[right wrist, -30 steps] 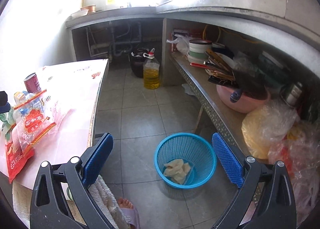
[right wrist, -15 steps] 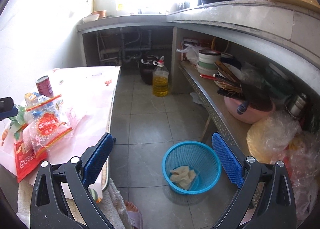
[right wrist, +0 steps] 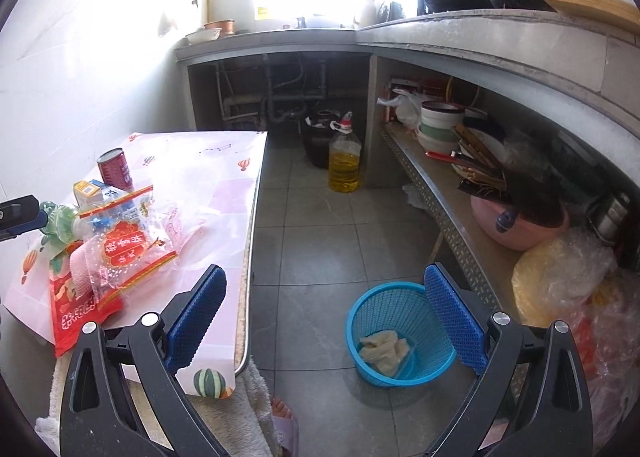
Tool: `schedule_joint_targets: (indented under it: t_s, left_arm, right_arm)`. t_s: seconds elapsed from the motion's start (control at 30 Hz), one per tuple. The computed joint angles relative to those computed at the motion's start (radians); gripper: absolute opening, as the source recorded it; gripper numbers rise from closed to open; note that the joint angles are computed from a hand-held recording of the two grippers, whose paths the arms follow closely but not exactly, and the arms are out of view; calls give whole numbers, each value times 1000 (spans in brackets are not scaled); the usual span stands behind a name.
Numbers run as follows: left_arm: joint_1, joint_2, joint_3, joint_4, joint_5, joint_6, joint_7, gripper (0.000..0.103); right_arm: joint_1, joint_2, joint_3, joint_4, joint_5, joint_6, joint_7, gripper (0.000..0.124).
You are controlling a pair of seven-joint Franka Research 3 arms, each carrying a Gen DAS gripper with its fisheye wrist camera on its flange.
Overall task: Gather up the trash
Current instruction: 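Withdraw both tools from the wastebasket back toward the table, then close the right tool on the clear snack bag with red label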
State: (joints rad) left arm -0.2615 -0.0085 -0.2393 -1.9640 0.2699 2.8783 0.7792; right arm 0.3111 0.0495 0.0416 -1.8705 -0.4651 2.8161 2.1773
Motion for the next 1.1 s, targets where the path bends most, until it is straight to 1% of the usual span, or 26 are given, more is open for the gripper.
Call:
schedule_joint_targets:
  t_s: [0.07, 0.13, 0.3, 0.4, 0.47, 0.53, 0.63, 0.7, 0.77, 0.9, 0.97, 1.03, 1.07, 1.1]
  left_arm:
    - [8, -37, 5, -44, 33, 15, -35, 97]
    - [19, -74, 5, -88, 64, 27, -69, 97]
    - [39, -142, 6, -189, 65, 65, -103, 97]
    - [43, -158, 6, -222, 57, 65, -106, 97]
    - [52, -160, -2, -232, 72, 62, -116, 97]
    - [67, -156, -15, -238, 108, 64, -143, 97]
    - [83, -146, -26, -240, 163, 67, -179, 97]
    - [88, -139, -30, -236, 195, 63, -197, 97]
    - [93, -132, -34, -230, 233, 58, -215, 97]
    - [99, -116, -42, -210, 323, 32, -260, 97]
    - [96, -110, -42, -203, 358, 26, -281, 97]
    - [94, -104, -40, -198, 389, 28, -301, 97]
    - [93, -100, -39, -195, 404, 28, -310, 97]
    - [91, -96, -38, -190, 418, 25, -317, 97]
  right_arm:
    - [-4, 2, 9, -7, 89, 19, -62, 95]
    - [-9, 15, 23, 2, 225, 17, -169, 95]
    - [-11, 56, 54, 49, 540, -23, -409, 95]
    - [-18, 75, 75, 80, 727, -55, -536, 95]
    - [-32, 97, 98, 120, 900, -97, -642, 95]
    - [-49, 126, 119, 168, 1071, -159, -734, 95]
    - [-66, 196, 141, 265, 1272, -273, -806, 95]
    - [-71, 253, 151, 332, 1356, -343, -811, 92]
    - [-61, 315, 152, 405, 1368, -396, -775, 89]
    - [-48, 437, 167, 540, 1365, -471, -681, 81]
    - [-45, 487, 175, 593, 1367, -487, -630, 78]
    - [-41, 520, 183, 620, 1369, -477, -586, 76]
    - [-39, 533, 187, 630, 1371, -471, -565, 72]
    - [-37, 546, 191, 645, 1369, -466, -552, 66]
